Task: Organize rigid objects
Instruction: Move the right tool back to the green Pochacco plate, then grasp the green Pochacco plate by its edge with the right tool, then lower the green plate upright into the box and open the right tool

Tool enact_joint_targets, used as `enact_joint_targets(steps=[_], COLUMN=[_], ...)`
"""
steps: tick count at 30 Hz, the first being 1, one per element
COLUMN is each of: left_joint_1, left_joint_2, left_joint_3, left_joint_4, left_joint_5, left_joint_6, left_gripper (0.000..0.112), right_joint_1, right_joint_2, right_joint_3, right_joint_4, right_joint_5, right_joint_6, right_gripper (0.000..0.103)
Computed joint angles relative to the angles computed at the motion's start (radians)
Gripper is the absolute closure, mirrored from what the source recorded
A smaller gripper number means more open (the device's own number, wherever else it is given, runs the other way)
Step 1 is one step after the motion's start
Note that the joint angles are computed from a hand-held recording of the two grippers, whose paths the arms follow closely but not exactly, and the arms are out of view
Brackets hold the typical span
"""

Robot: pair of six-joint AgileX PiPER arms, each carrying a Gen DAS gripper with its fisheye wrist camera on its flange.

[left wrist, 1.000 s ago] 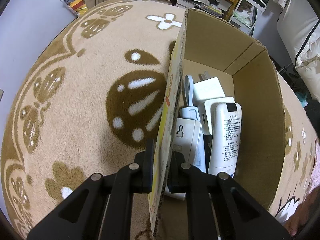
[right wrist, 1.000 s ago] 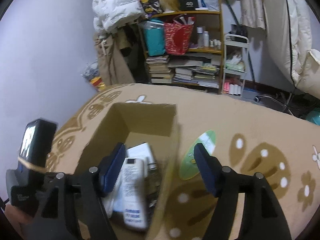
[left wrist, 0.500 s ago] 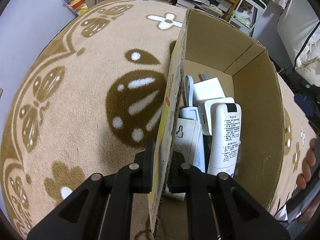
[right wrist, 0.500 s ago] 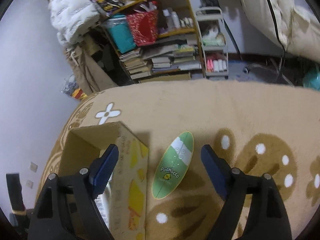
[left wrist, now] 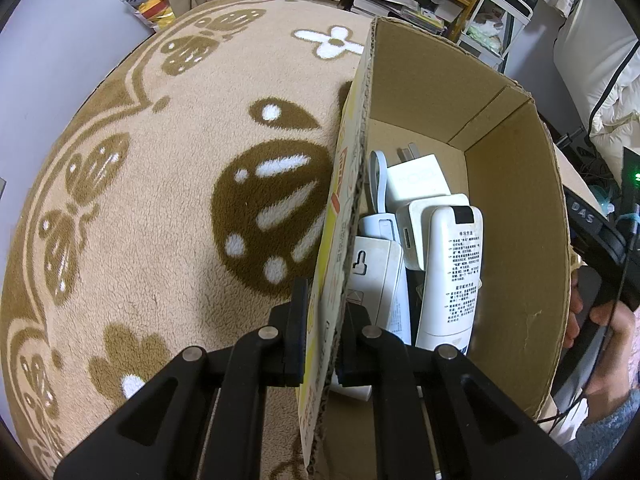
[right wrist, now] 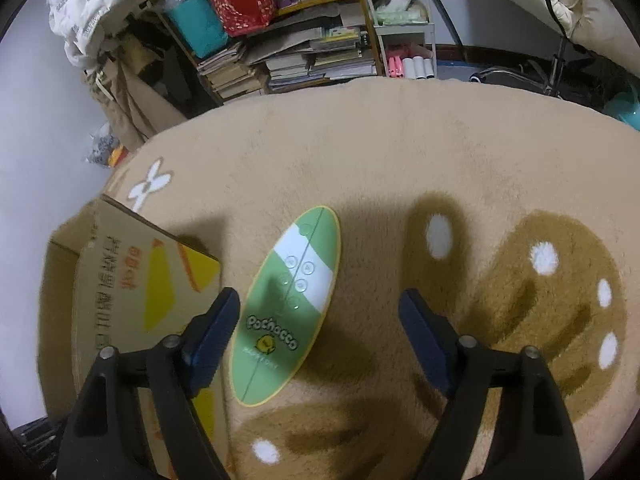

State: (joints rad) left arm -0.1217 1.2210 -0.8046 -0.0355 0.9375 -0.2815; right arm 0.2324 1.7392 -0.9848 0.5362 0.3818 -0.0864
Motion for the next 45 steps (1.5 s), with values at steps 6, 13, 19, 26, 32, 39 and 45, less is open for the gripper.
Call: enact_joint_targets(steps=[6, 13, 19, 26, 32, 39, 45], left_joint_1=[0.004, -0.005, 0.001, 0.018, 0.027, 0.030, 0.028], left_joint_2=[0.006, 0.011, 0.013, 0.017, 0.020, 0.019, 0.019], left_joint_3=[-0.002, -0.003, -0.003, 0.000, 0.002, 0.003, 0.003], left_joint_4=[-0.006, 0.006, -0.005, -0.018, -0.026, -0.027, -0.022], left_joint_5=[-0.002, -0.004, -0.006, -0.009, -0.012, -0.013, -0.013], left_joint_6=[0.006, 0.000, 0.009, 0.031, 0.042, 0.044, 0.041], left_gripper=[0.101, 0.101, 0.101, 0.101, 0.100, 0.100, 0.100], right_joint_1=[-0.036, -0.033, -0.016, -0.023, -0.075, -0.029, 0.008], right_joint_2=[0.053, 0.079, 0.128, 0.138, 0.077, -0.021, -0.083], right_joint_3=[-0.008, -0.020, -0.078, -0.106, -0.018, -0.011, -0.002], right_joint_4=[0.213, 0.314, 0.236, 0.199, 0.452, 0.073, -0.241], right_joint_5=[0.027, 0.042, 0.084, 0.107, 0.080, 0.027, 0.042], right_joint_6=[-0.150, -0.221, -0.141, -0.045, -0.231, 0.070, 0.264], right_gripper=[0.036, 0.046, 0.048, 0.071, 0.093, 0.095, 0.095])
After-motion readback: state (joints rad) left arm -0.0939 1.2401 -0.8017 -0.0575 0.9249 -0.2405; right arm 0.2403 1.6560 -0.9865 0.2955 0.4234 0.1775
